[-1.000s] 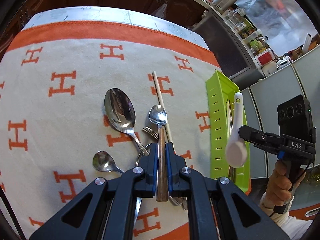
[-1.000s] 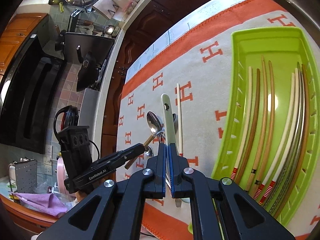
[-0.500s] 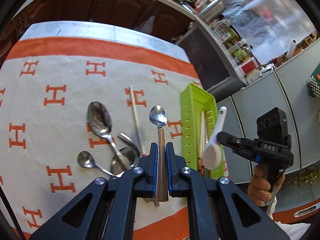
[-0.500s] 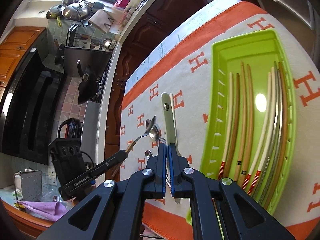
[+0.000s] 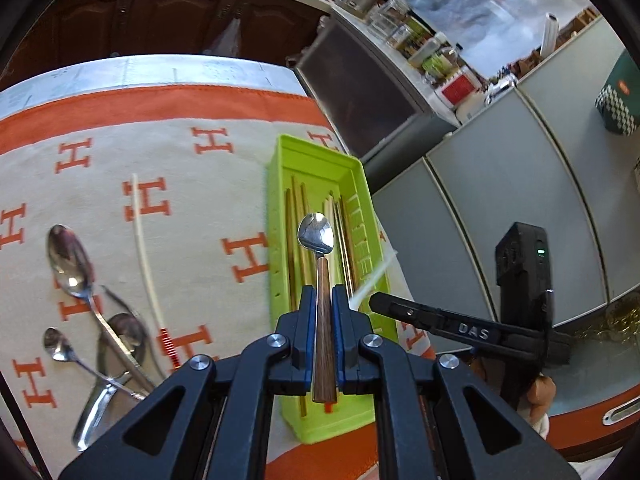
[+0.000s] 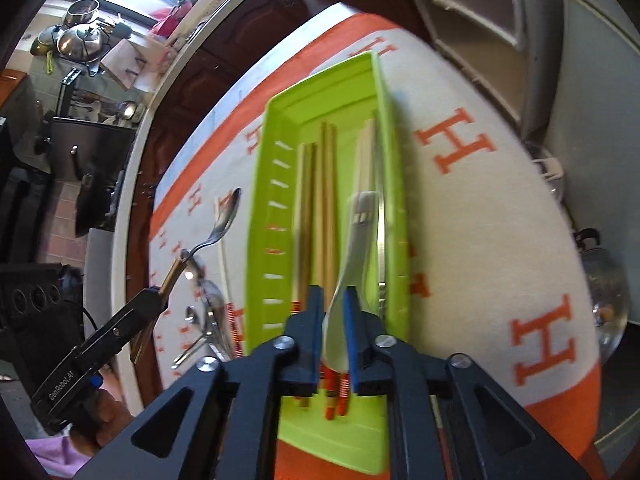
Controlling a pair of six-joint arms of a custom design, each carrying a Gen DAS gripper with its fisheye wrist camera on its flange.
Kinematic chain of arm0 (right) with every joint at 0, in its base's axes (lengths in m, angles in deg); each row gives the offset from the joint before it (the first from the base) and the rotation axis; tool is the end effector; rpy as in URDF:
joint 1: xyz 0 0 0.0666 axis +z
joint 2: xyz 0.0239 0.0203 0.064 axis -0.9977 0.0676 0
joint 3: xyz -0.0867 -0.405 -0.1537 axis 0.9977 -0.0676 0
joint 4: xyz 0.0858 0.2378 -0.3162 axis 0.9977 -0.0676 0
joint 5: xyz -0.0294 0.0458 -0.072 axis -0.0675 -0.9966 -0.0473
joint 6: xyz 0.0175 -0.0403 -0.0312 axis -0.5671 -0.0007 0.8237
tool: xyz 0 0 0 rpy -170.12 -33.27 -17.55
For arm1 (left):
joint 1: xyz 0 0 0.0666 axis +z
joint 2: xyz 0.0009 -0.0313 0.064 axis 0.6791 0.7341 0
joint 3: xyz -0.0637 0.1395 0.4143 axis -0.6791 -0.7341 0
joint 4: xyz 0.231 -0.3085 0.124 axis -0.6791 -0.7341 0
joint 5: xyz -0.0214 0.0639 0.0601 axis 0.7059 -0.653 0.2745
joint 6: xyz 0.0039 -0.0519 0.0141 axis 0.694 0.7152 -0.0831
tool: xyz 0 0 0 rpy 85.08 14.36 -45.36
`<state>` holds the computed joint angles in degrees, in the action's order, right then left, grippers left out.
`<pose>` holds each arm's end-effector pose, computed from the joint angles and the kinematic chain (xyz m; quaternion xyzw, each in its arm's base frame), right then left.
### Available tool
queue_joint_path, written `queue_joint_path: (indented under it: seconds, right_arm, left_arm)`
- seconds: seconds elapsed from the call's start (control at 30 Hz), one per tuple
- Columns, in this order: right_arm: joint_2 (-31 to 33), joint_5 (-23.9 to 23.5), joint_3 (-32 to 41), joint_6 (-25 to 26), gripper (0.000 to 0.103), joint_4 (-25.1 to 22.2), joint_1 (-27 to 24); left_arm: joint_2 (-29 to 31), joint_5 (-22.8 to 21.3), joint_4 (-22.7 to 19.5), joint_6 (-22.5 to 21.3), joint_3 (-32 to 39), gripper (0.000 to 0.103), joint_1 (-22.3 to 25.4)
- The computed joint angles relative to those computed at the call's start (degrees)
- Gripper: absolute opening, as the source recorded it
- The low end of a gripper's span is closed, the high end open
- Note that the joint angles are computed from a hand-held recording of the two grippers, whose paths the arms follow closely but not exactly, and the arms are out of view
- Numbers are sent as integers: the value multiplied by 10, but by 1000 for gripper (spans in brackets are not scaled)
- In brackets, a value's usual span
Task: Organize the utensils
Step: 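Carry both spoons into the green tray and lower them in, then open both tools and withdraw them back over the pile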
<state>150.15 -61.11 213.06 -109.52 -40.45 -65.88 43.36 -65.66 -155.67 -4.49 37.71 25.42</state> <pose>0.6870 0.2699 0.4445 0.0257 0.9507 0.2932 0.0980 0.6205 -0.2067 0.5264 -0.0203 0.9422 -0.2575 0.2134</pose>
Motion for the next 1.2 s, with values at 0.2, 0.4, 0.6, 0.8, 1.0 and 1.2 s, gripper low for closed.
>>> queue_joint_path:
  seconds: [0.2,0.4,0.6,0.8,1.0,1.2]
  right_arm:
    - [-65,17,-98,-13,25,74,-12]
    - [-84,53,-101,-10,25,79,-10]
    - [-68,55,-73,-4,25,58,-7]
    - [-51,52,-57,1,25,50,5]
    - [-49,64,-46,22,25,45,18]
    - [-45,71,-24,52,25,30,32]
  left_arm:
    - [40,-16,-29,-4,31,5,-25]
    - [60,-38,-58,-5,44,6,-38]
    - [54,-43,-70,-13,32,15,-43]
    - [24,-70,-78,-23,2,17,-48]
    - [-23,-98,-69,-14,-51,17,-38]
    - [-86,-146,-55,6,-116,20,-20]
